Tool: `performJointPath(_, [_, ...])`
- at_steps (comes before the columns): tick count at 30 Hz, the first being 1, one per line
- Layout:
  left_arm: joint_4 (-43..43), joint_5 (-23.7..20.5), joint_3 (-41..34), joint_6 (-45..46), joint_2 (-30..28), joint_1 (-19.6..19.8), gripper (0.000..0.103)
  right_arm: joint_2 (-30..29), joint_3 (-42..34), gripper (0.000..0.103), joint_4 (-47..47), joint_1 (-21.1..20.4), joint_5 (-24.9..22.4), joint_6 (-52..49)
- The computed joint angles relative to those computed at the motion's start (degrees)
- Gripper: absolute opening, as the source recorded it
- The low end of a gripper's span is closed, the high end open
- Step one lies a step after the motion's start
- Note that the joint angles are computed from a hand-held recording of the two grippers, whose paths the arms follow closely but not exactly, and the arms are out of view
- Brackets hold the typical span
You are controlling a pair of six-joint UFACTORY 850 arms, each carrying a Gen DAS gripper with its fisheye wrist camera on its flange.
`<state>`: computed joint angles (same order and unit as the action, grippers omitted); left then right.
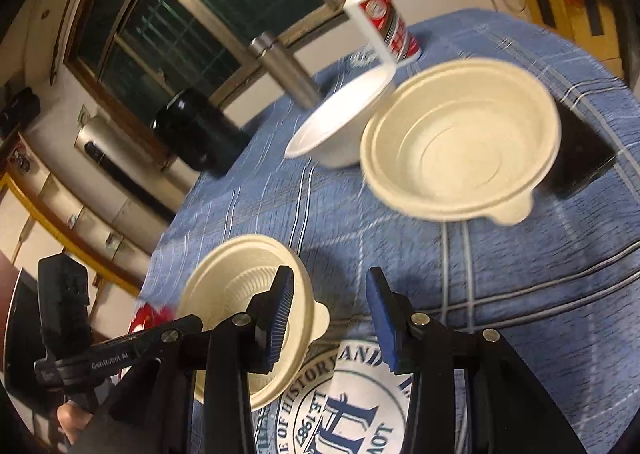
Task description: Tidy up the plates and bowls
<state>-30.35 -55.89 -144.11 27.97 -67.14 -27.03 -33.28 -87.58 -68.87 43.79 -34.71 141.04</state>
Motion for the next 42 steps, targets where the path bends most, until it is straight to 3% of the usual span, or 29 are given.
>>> performJointPath(3, [-0.4,5.4,6.7,2.7,3.3,-0.3,0.013,0.1,1.0,0.041,-2.1,-0.7,5.1,3.3])
performJointPath(7, [0.7,8.6,8.6,3.3,4.2,-0.7,0.013,-1.3,-1.1,0.038,1.3,-0.6,5.5,-2.4])
performJointPath(9, [1.1,11.2,10.8,4.0,5.3,-1.0,0.014,-3.2,-4.5,0.019,6.4,-0.2,3.7,-11.2])
performJointPath(14, [3.1,18.8,17.5,6.1,9.0,-2.2,0.014,-7.8,-13.2,0.018,14.7,1.6,-7.6,-26.5])
performJointPath(17, [4.5,21.9,20.7,6.5,10.8,-2.7,0.014,-8.4,-14.4,0.019,14.8,2.0,-10.1,-27.6])
performJointPath(26, [6.9,24.9,23.1,5.7,12.0,-3.4,0.014,-9.6,-16.7,0.019,13.6,3.0,-14.8,-29.3])
performJointPath(42, [9.0,26.3,24.0,3.5,12.6,-3.9,0.014,-10.3,-18.0,0.019,12.0,3.5,-17.1,-29.8])
